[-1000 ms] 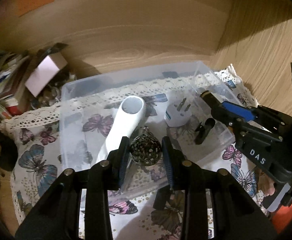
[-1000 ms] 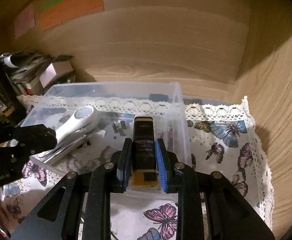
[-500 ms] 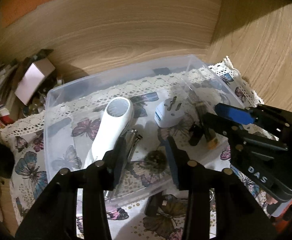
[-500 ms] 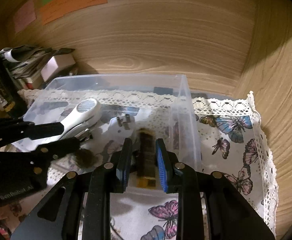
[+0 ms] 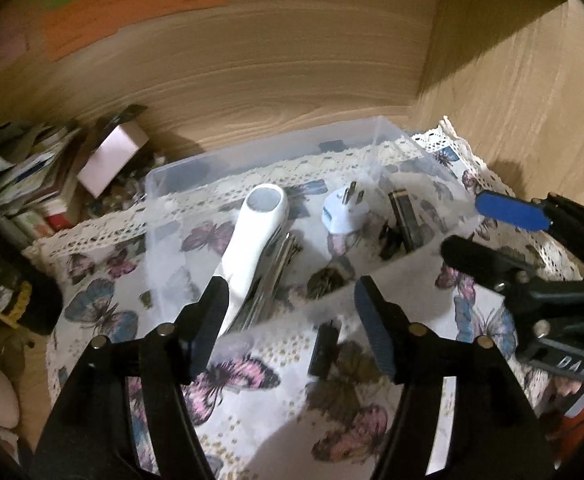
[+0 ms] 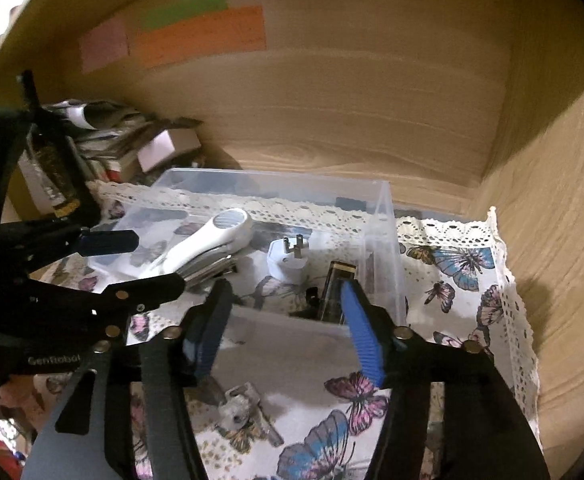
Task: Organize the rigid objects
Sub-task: 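Grasp a small black item with the left tool while the right grasps the keys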
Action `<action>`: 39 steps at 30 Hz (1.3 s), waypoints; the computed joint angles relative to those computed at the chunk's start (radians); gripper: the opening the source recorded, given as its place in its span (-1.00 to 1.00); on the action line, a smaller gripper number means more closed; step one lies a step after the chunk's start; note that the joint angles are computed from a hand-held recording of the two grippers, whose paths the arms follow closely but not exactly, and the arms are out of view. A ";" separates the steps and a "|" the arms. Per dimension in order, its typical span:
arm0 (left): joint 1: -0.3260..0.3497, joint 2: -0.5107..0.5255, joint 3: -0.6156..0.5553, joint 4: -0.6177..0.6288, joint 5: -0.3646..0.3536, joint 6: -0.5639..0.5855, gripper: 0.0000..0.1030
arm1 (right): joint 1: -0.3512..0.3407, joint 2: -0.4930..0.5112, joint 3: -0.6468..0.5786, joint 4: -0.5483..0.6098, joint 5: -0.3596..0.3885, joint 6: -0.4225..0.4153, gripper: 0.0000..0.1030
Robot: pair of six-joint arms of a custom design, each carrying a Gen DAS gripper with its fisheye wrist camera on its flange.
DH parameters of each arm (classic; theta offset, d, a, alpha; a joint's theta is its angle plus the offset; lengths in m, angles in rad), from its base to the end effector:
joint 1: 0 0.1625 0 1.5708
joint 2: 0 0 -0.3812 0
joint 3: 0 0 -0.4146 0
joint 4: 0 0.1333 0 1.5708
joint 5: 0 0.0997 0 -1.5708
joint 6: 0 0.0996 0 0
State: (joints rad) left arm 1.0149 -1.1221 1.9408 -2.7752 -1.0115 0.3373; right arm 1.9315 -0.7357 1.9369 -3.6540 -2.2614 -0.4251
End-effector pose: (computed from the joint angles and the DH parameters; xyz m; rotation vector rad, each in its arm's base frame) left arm -0.1441 -0.5847 0.1625 0.9798 2.3797 -0.5793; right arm 0.2612 -0.4946 0.0599 0.5058 -2.2128 1.0298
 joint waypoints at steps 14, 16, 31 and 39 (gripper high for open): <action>0.021 -0.082 0.085 0.050 0.004 0.018 0.29 | -0.043 -0.025 0.092 0.145 -0.007 0.111 0.10; 0.029 -0.065 0.075 0.077 0.011 0.007 0.29 | -0.051 -0.019 0.095 0.167 -0.008 0.123 0.10; 0.040 0.036 0.025 0.112 0.042 0.001 0.29 | -0.079 -0.013 0.074 0.181 -0.016 0.168 0.10; 0.034 0.070 0.008 0.108 0.048 0.023 0.29 | -0.066 0.034 0.061 0.197 -0.016 0.103 0.11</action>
